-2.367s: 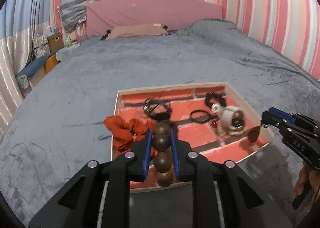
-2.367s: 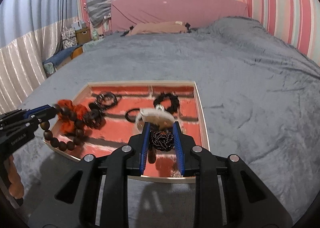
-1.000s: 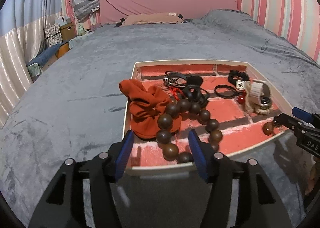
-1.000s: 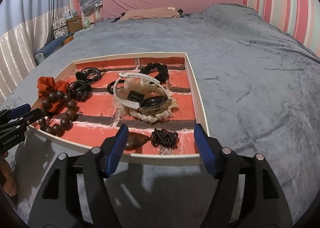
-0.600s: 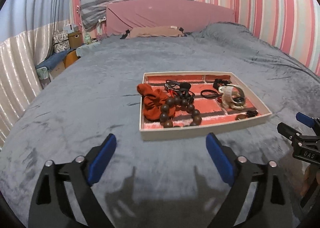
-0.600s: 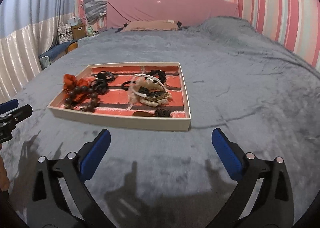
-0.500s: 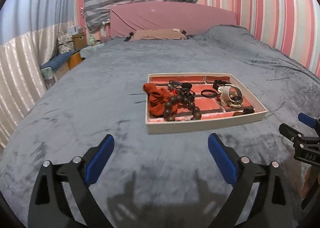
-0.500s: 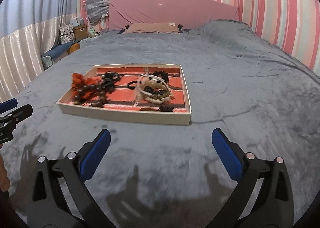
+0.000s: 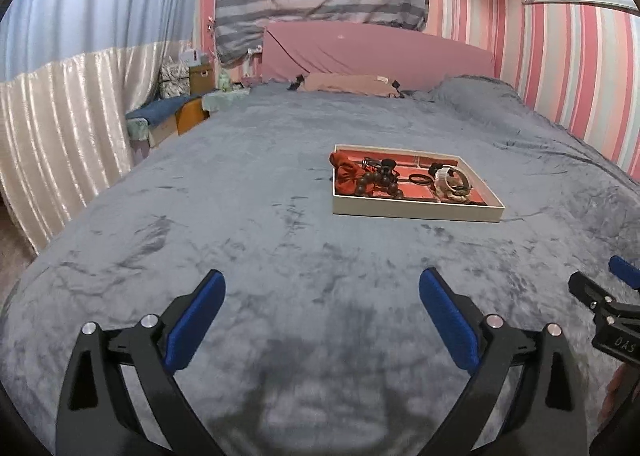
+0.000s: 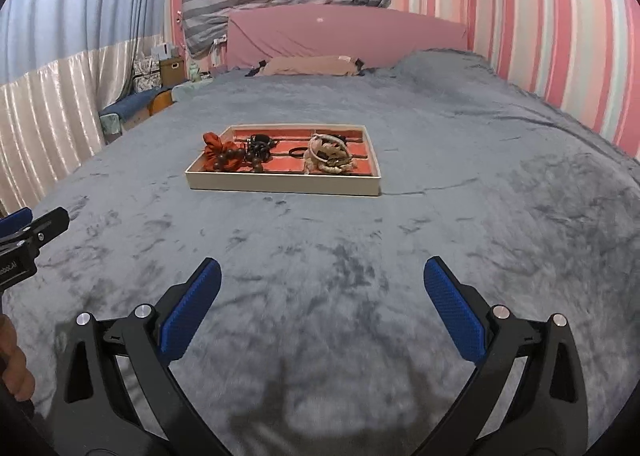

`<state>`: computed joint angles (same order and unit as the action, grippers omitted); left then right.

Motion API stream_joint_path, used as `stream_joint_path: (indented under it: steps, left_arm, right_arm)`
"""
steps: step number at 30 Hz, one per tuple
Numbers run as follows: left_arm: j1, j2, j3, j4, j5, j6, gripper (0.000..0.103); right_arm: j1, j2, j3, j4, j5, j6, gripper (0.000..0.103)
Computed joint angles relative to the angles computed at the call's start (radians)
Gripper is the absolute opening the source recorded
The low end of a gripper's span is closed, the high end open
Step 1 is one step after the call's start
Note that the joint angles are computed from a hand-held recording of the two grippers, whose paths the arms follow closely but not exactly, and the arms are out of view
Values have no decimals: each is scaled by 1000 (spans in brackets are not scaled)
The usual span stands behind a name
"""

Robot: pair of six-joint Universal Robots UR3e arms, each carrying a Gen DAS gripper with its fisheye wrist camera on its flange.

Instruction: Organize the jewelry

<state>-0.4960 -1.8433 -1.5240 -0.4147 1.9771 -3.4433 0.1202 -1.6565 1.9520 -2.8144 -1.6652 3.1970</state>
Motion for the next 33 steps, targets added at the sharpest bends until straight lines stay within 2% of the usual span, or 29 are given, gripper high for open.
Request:
stream_joint_path:
  steps: [6,9,11,13,16,20,33]
  left_arm:
    - [-70,112,-84,-24,52,-34,96]
    - [-122,124,-75,-48,129,-24,96]
    - [-136,140,-86,-46,148,-26,96]
    - [-137,161,-105,-40,138,-31,97]
    - [-146,178,-114,-43,137,-41,97]
    - [-172,169,-106,-36,169,-25,97]
    - [-192,180,-111,-29,176,-37,97]
  right_arm:
    - [76,-125,43,51,-101,29,99]
    - [90,-181,61,78,-107,31,99]
    - [115,-207,71,77,-139,32,99]
    - [132,-224,76,82,-161,37,99]
    - [121,-251,76,119,-129,49,99]
    - [148,-265,83,125,-158,59,99]
    - [196,-261,76,119,-229,80,99]
